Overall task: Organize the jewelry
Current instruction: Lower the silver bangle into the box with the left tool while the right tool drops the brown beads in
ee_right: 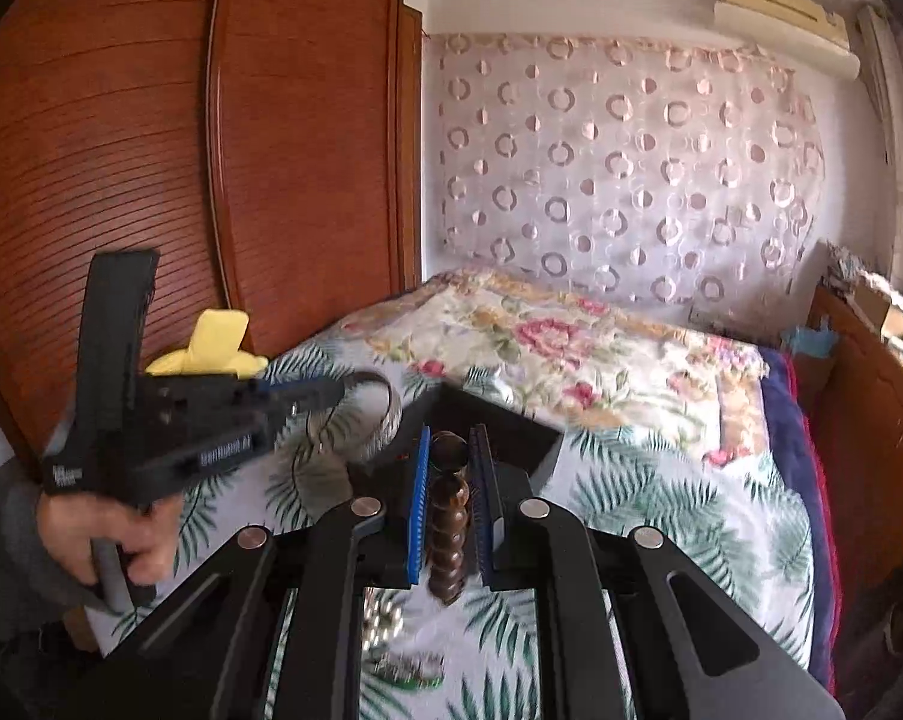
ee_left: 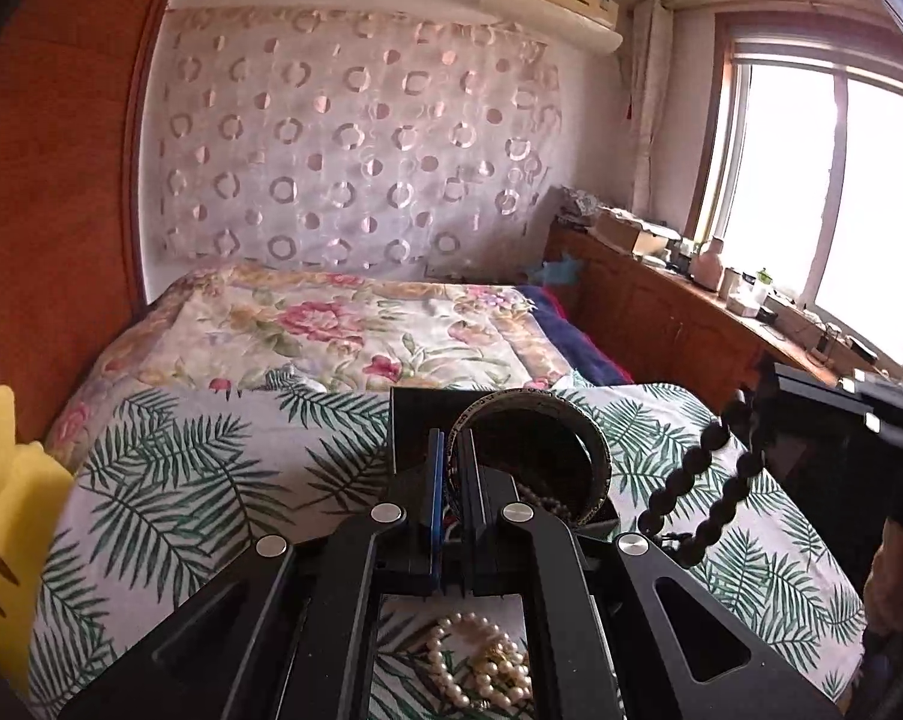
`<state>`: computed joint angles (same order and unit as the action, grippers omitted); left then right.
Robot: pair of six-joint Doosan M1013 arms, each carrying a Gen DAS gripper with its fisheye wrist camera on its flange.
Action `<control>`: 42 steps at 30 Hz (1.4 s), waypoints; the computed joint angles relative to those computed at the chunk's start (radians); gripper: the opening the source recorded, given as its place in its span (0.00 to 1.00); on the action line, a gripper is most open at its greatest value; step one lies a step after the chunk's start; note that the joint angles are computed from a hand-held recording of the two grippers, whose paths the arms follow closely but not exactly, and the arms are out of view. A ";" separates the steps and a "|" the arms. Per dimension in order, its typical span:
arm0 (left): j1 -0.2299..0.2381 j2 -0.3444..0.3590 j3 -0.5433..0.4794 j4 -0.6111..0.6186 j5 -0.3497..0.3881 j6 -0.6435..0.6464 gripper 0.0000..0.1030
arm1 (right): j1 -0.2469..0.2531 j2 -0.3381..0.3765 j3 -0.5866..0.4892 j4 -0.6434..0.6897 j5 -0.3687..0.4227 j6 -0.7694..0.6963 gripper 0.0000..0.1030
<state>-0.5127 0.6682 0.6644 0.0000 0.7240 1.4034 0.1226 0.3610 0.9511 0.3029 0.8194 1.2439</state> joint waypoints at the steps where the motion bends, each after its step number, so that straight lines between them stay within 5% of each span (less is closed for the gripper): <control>1: 0.000 0.006 -0.011 0.004 0.005 0.001 0.03 | 0.001 0.012 -0.022 -0.005 0.005 0.002 0.14; 14: 0.001 0.117 -0.202 0.045 0.144 0.012 0.04 | 0.000 0.160 -0.245 -0.025 0.146 0.048 0.14; 29: 0.000 0.287 -0.522 0.050 0.359 0.049 0.06 | 0.011 0.194 -0.237 -0.045 0.208 0.114 0.15; 37: 0.000 0.204 -0.367 0.040 0.278 0.073 0.23 | 0.000 0.154 -0.178 0.003 0.162 0.089 0.15; 42: 0.002 0.114 -0.198 0.024 0.199 0.101 0.24 | -0.001 0.116 -0.117 0.027 0.134 0.058 0.15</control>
<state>-0.5104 0.7825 0.4661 0.0240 0.9226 1.5039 0.1219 0.4775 0.8339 0.3302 0.9538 1.3019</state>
